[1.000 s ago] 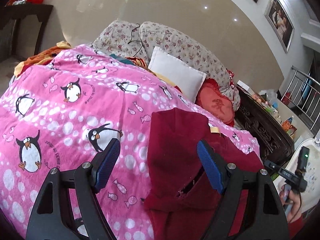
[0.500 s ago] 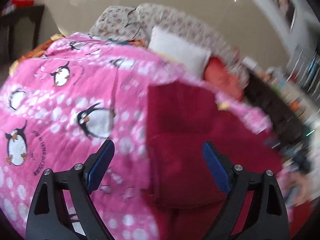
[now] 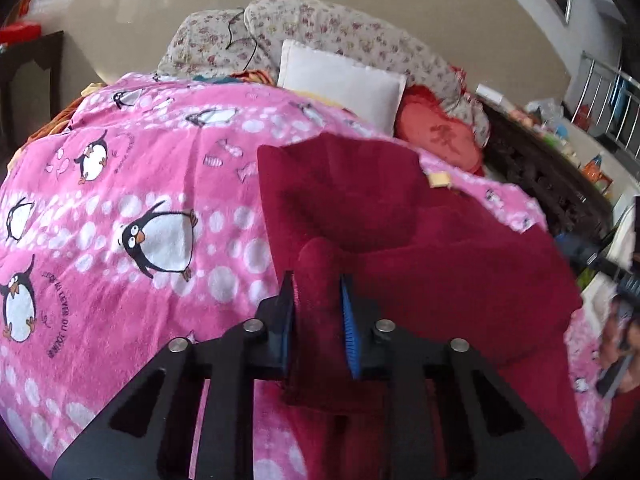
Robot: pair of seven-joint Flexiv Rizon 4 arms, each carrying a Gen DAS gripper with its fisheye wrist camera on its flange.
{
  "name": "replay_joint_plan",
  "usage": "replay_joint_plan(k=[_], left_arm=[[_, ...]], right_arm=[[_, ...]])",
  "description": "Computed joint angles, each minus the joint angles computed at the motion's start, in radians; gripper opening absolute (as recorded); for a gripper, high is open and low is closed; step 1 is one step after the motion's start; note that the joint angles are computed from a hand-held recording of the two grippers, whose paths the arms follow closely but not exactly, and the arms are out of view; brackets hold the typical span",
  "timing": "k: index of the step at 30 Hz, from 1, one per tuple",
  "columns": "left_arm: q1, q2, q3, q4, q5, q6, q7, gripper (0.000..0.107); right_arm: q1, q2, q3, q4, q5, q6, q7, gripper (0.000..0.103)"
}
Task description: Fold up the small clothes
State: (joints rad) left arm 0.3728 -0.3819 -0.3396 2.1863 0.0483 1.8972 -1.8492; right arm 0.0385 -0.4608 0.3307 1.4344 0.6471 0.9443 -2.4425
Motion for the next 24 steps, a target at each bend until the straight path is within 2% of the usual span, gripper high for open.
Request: replay_joint_plan(k=[2, 4, 7, 9, 12, 13, 15, 16, 17, 18, 19, 22, 24], left_arm=[[-0.021, 0.01, 0.024, 0.011, 0.01, 0.046, -0.001, 0.015], [-0.019, 0.017, 0.026, 0.016, 0.04, 0.081, -0.012, 0.013], [-0.057, 0.033, 0.073, 0.019, 0.073, 0.134, -0.02, 0.013], [-0.106, 0.037, 0.123, 0.016, 0.067, 0.158, -0.019, 0.013], [-0.127, 0.034, 0.144, -0.018, 0.064, 0.132, -0.028, 0.013], [-0.116, 0.03, 0.129, -0.035, 0.052, 0.126, -0.028, 0.013], [-0.055, 0.026, 0.075, -0.075, 0.103, 0.102, -0.079, 0.013], [-0.062, 0.028, 0.088, -0.092, 0.118, 0.096, -0.096, 0.013], [-0.097, 0.028, 0.115, -0.09, 0.067, 0.111, -0.057, 0.013], [-0.157, 0.03, 0.174, -0.091, 0.026, 0.107, -0.033, 0.013], [-0.197, 0.032, 0.212, -0.089, -0.01, 0.077, -0.012, 0.013], [-0.22, 0.016, 0.23, -0.077, -0.059, 0.005, 0.022, 0.013], [-0.237, 0.006, 0.243, -0.066, -0.1, -0.044, 0.047, 0.013]], right_arm=[[0.056, -0.006, -0.014, 0.02, -0.064, 0.03, 0.005, 0.041], [0.139, -0.017, -0.057, 0.06, -0.178, 0.128, 0.051, 0.043], [0.183, -0.029, -0.094, 0.106, -0.283, 0.231, 0.147, 0.047], [0.174, -0.033, -0.1, 0.124, -0.319, 0.263, 0.188, 0.048], [0.154, -0.047, -0.11, 0.132, -0.371, 0.268, 0.269, 0.049], [0.141, -0.055, -0.102, 0.128, -0.38, 0.268, 0.283, 0.049], [0.131, -0.07, -0.096, 0.127, -0.409, 0.307, 0.309, 0.049], [0.158, -0.074, -0.128, 0.137, -0.449, 0.352, 0.353, 0.049], [0.179, -0.08, -0.155, 0.143, -0.482, 0.395, 0.388, 0.049], [0.185, -0.091, -0.163, 0.136, -0.502, 0.419, 0.408, 0.049], [0.178, -0.101, -0.154, 0.125, -0.514, 0.42, 0.418, 0.049], [0.106, -0.107, -0.081, 0.104, -0.515, 0.353, 0.424, 0.049], [0.023, -0.079, 0.003, 0.143, -0.464, 0.389, 0.379, 0.049]])
